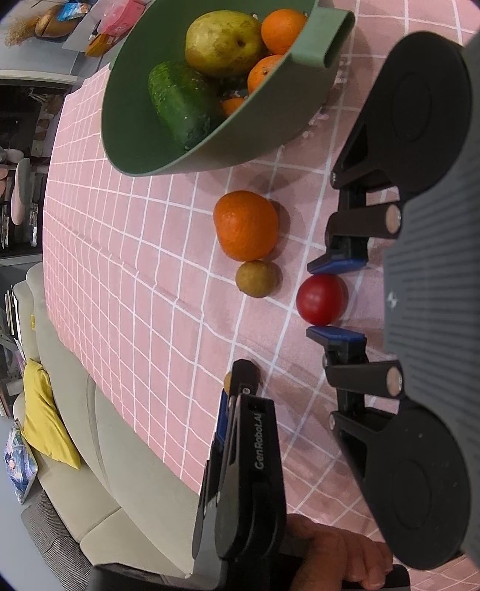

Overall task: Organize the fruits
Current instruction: 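Grasp the red tomato with the right tool while the left tool grasps a brown kiwi, then carry tomato and kiwi into the colander and open both tools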

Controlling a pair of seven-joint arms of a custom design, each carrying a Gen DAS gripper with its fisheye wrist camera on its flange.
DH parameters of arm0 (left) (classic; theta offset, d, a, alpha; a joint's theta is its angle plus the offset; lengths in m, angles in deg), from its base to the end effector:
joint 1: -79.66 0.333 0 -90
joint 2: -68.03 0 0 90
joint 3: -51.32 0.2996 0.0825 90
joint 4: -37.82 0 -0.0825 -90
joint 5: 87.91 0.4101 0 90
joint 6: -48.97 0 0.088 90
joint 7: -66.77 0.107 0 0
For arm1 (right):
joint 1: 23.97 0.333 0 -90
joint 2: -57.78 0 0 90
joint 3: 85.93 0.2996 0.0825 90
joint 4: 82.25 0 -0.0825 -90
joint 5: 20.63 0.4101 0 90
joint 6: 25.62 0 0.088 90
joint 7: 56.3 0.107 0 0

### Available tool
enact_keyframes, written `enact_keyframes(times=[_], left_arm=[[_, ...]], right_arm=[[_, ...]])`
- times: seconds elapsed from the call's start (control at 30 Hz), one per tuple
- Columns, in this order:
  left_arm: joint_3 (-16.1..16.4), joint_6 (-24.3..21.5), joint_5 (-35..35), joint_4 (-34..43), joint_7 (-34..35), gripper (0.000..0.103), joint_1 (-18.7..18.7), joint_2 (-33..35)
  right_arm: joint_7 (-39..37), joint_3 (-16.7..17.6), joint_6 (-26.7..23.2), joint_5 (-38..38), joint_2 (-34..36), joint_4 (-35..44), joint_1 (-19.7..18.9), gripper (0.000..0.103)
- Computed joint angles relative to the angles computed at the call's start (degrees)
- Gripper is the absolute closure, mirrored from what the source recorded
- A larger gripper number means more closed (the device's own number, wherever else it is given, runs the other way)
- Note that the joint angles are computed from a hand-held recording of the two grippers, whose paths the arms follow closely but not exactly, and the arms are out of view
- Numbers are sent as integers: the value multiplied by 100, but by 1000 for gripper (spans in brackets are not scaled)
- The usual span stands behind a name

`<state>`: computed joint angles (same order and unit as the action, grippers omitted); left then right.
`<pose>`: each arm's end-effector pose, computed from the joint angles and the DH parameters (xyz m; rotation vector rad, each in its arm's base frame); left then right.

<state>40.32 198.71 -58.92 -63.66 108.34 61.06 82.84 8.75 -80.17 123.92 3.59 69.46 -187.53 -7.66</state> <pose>0.6008 -0.3419 0.4542 -1.8656 1.8896 -0.7471 0.6304 0.2419 0.4533 -2.1636 1.2712 -0.2287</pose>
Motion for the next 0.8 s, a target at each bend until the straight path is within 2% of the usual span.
enact_keyframes(times=[0.17,0.47,0.8], left_arm=[[11,-100,122,44,-89,75,-43,-116],[-24,-473,460,551,-134,75,-169,-124],[-60,-867,553,1832,370,75,-552,610]], right_arm=[[-9,-3,-91,36,-39,40,-14,77],[-261,-7,105,424,-274,44,-106,77],[-218,-183,496,674,-447,179,-306,77]])
